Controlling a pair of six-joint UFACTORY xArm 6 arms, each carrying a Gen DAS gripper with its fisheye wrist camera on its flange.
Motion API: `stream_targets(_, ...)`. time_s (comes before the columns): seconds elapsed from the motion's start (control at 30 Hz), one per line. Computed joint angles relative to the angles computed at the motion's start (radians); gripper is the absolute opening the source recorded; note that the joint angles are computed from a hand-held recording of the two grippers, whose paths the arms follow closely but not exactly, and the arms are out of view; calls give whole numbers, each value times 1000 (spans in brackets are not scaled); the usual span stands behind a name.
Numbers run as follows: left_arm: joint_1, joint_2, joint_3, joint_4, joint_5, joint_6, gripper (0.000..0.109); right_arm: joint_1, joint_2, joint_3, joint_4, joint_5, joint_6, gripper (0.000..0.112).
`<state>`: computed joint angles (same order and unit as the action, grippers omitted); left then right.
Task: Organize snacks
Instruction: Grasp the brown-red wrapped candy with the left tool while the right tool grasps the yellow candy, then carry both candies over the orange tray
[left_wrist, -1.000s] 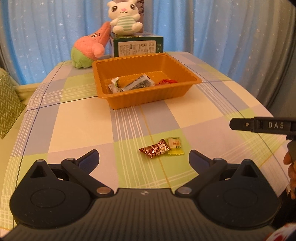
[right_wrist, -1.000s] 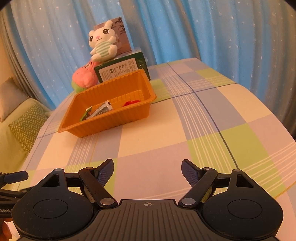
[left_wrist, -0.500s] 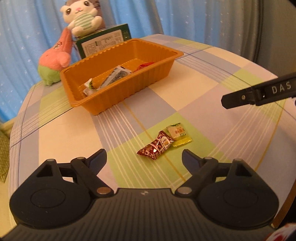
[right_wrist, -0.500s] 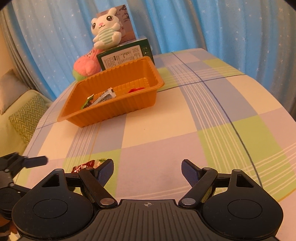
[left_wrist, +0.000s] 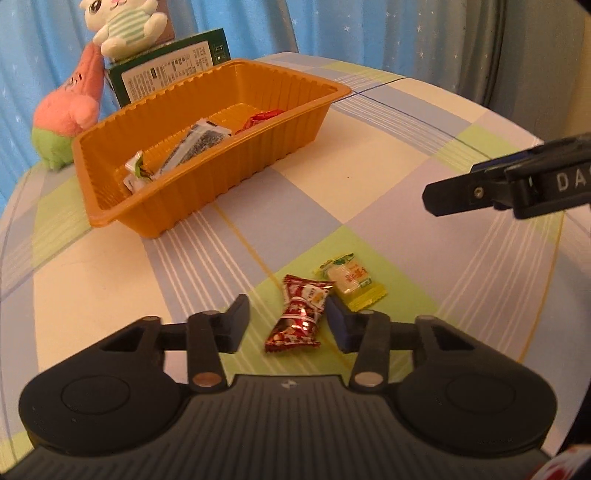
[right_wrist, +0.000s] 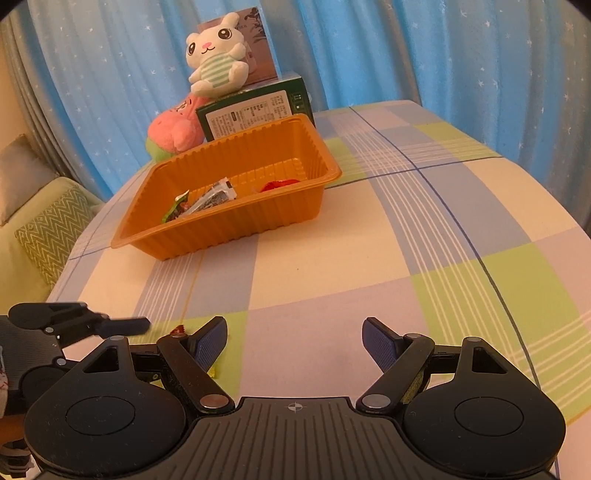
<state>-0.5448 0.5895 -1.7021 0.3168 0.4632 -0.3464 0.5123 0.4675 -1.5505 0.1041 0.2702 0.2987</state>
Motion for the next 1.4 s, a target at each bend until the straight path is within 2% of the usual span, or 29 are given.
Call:
stream_targets(0.07, 1, -5, 6, -55, -1, 4, 29, 0, 7, -9, 16, 6, -14, 80)
stream_targets(0.1, 3, -6, 7, -70, -2, 1, 20, 2, 8, -10, 20, 6, -20, 80)
stream_targets(0.33, 30, -74, 63, 214, 3, -370, 18, 39, 22, -33, 222, -3, -262, 80)
stream_targets(0.43, 44, -106, 91, 277, 4, -473, 18, 60, 39, -57, 269, -2, -339, 79)
stream_targets(0.5, 49, -117, 103, 289, 5, -505, 18, 69, 57, -77, 271, 7, -347, 70)
stream_targets(0.7, 56, -129, 125, 284, 0, -526, 18, 78, 124, -157, 194, 53, -276, 53)
stream_targets(0.97, 59, -135, 139, 275, -26, -528, 18, 102, 199, -249, 136, 93, -247, 44)
stream_targets(1.07, 59, -137, 142, 272, -32, -526, 18, 108, 218, -262, 38, 78, -197, 40)
stream_targets(1.2, 56, -136, 141, 265, -39, -518, 18, 110, 227, -266, -122, 71, -112, 23)
stream_targets(1.4, 45, -130, 127, 254, -48, -499, 18, 105, 211, -238, -178, 43, -63, 22)
